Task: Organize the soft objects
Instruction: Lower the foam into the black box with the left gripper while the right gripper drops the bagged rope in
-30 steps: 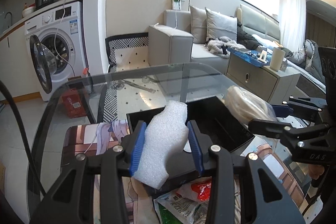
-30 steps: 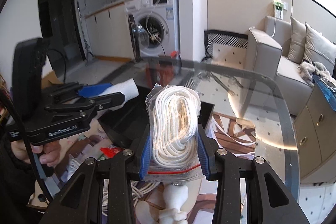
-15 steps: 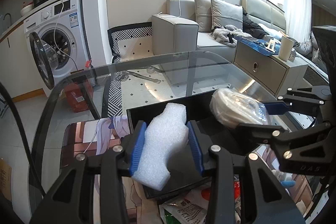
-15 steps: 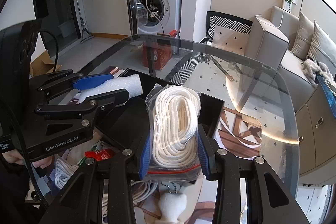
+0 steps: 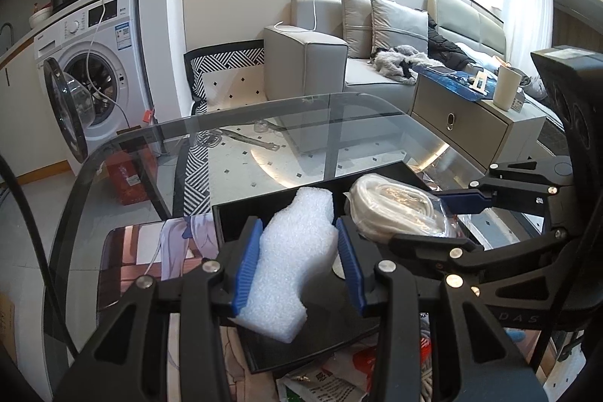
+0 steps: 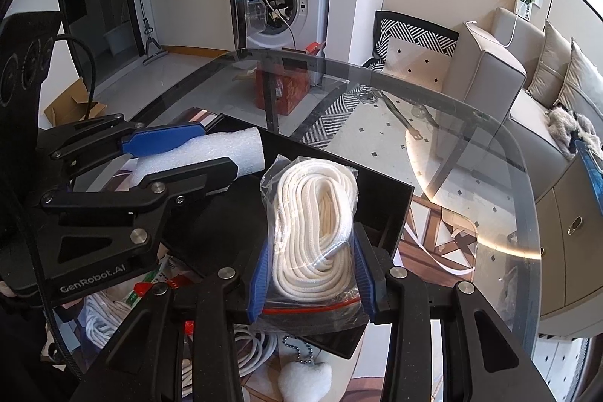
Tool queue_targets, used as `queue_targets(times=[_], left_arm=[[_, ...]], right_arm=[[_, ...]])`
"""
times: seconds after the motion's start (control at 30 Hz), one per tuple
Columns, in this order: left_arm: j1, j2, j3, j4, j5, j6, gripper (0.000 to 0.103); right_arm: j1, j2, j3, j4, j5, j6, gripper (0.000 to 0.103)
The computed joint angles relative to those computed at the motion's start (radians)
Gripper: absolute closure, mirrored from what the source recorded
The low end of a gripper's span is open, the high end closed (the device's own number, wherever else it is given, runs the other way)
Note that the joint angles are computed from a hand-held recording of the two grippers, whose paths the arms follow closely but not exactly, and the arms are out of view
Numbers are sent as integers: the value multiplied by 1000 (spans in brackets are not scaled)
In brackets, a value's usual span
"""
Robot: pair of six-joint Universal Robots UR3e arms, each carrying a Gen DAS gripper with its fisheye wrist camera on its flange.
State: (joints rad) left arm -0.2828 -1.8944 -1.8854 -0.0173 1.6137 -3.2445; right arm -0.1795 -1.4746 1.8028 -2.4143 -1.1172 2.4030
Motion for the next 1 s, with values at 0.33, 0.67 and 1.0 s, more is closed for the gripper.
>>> queue_targets(times=[0.33,0.67,1.0], left_arm=[[13,-19,15,0,-24,0,63],[11,-38,35,-21,-50,7,55],[23,72,-103,71,-75,-37,3]], right_arm=[[18,33,-6,-57,-25,17,64],[-26,-21,67,-136,13,16,56],[-249,-279,263,-37,214,-89,20]])
